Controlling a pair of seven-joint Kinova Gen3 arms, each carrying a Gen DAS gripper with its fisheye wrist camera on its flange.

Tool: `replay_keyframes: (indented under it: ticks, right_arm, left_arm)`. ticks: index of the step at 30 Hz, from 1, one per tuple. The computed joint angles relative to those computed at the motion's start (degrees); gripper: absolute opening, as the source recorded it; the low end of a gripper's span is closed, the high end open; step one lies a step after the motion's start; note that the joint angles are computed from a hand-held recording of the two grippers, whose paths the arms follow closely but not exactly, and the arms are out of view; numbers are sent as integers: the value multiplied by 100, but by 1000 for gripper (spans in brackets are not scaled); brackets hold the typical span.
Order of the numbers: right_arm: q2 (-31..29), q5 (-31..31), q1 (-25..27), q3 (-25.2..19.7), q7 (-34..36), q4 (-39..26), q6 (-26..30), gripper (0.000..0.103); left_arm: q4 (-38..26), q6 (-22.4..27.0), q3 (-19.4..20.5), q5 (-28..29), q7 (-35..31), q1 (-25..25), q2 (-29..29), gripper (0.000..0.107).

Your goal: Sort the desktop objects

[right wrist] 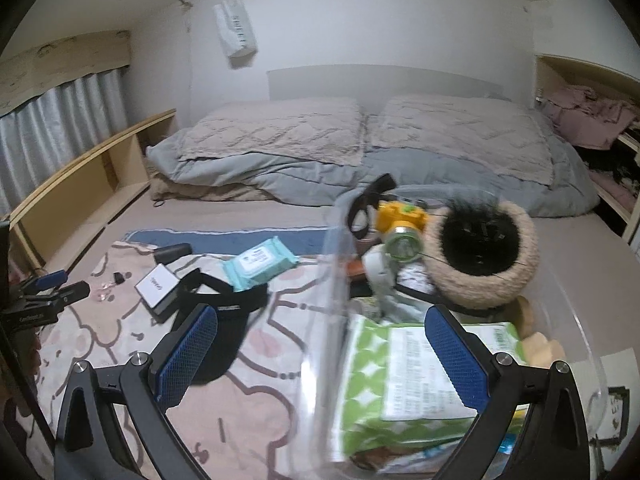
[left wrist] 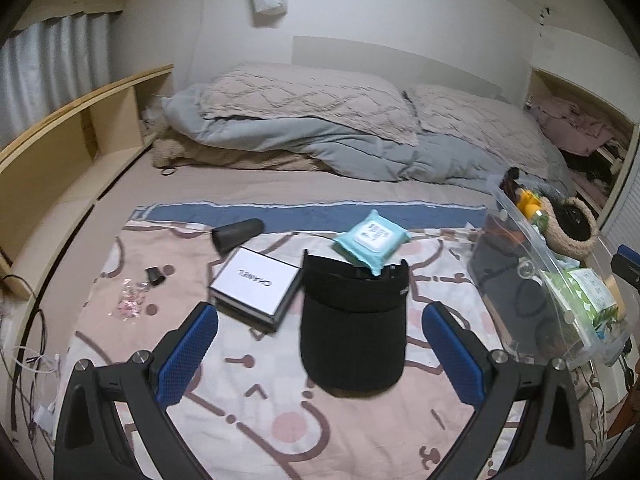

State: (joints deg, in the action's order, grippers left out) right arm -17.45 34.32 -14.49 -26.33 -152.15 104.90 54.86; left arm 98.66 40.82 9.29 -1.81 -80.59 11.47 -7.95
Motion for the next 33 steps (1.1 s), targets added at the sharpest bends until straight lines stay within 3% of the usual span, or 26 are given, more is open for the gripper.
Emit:
replay_keyframes:
  ticks: [15, 27, 33]
  right_arm:
    - [675, 565, -473, 53, -668, -193, -669, 103]
    - [1388, 512, -1333, 706, -51, -480, -850, 103]
    - [1701, 419, -1594, 955, 284, -633, -1118, 103]
  left_arm:
    - [510, -387, -296, -251, 107, -617, -429, 103]
    - [617, -533, -472, -957, 122, -1174, 62, 103]
    - [825, -1081, -882, -388, -307, -1297, 350, 103]
